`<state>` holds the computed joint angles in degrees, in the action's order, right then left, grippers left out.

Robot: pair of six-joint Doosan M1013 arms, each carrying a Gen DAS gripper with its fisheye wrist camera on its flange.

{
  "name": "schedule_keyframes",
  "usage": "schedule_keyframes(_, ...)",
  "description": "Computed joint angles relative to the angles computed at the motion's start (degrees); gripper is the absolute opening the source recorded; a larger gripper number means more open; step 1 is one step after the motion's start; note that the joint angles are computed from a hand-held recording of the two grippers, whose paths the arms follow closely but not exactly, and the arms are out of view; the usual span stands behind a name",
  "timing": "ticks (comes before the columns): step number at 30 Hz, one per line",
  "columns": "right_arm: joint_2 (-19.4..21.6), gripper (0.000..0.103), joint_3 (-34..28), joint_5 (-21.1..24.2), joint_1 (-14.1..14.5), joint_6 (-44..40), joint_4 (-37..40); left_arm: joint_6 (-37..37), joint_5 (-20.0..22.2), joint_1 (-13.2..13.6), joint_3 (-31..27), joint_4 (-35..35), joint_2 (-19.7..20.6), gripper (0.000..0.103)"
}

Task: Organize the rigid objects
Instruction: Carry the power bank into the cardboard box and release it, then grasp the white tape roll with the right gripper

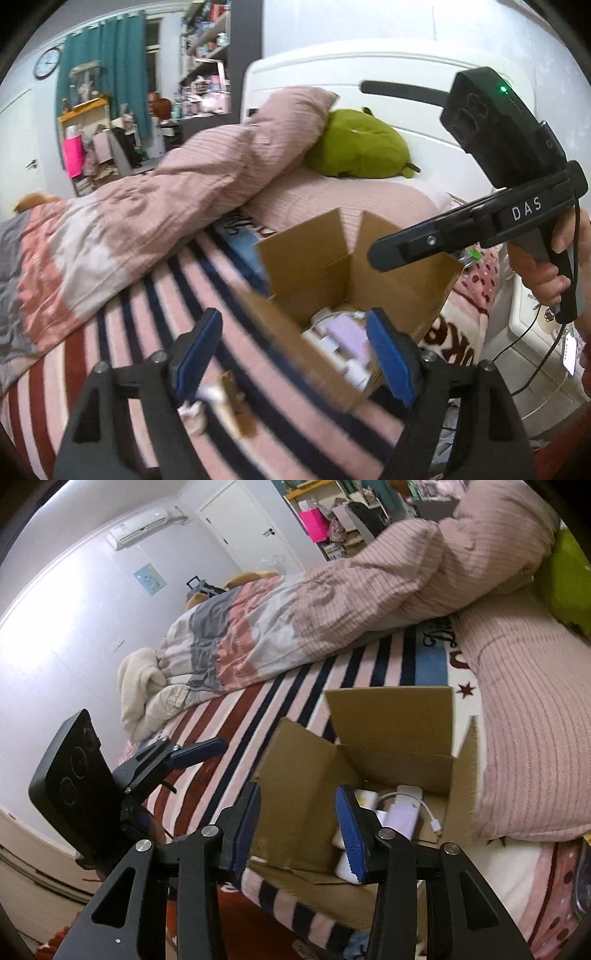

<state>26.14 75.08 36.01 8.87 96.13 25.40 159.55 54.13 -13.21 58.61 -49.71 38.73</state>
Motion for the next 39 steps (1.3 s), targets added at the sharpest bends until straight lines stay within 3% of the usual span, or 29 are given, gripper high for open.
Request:
schedule_keyframes(5,2.97,0.038,-5.2,0.39,4.37,4.54,-10.23,-2.1,-2.03,3.79,0.91,-0.66,-0.36,0.08)
schedule_keyframes(9,6.56,0.038,-10.16,1.27,6.8,0.2,-9.61,-9.91,-5.63,6.2,-0.38,4.16,0.99,0.082)
schedule_keyframes(14,11.63,0.038,-16.24,3.17,9.51,0.23,-14.77,-20.66,-8.42,8.43,-3.0,9.84,4.7,0.083)
schedule_keyframes(18,16.04,0.038,-20.46,7.46,10.89,2.18,-19.25,-24.52,-4.97,9.49,-6.05,9.38,8.4,0.083)
schedule_keyframes(24,21.29,0.038,-24.34,12.45,11.39,9.43,-26.89,-29.1,-5.57,8.98,-8.09,11.78,10.46,0.083)
schedule_keyframes(28,24.12,0.051,-26.99,13.7,10.87,10.97,-27.08,-26.94,-5.58,8.84,-7.32,10.35,10.15,0.083)
schedule_keyframes(35,27.7,0.048,-31.19,14.41,11.56,12.36,-33.44,-28.87,-5.27,9.02,-7.48,11.13,10.19,0.083)
schedule_keyframes(36,28.07,0.043,-31.74,14.9,11.77,11.46,-34.2,-29.17,-4.48,9.15,-7.69,10.84,10.29,0.083)
schedule_keyframes(39,27.2,0.042,-30.79,13.97,12.39,9.52,-35.84,-28.22,1.21,9.76,-10.02,6.31,11.4,0.083)
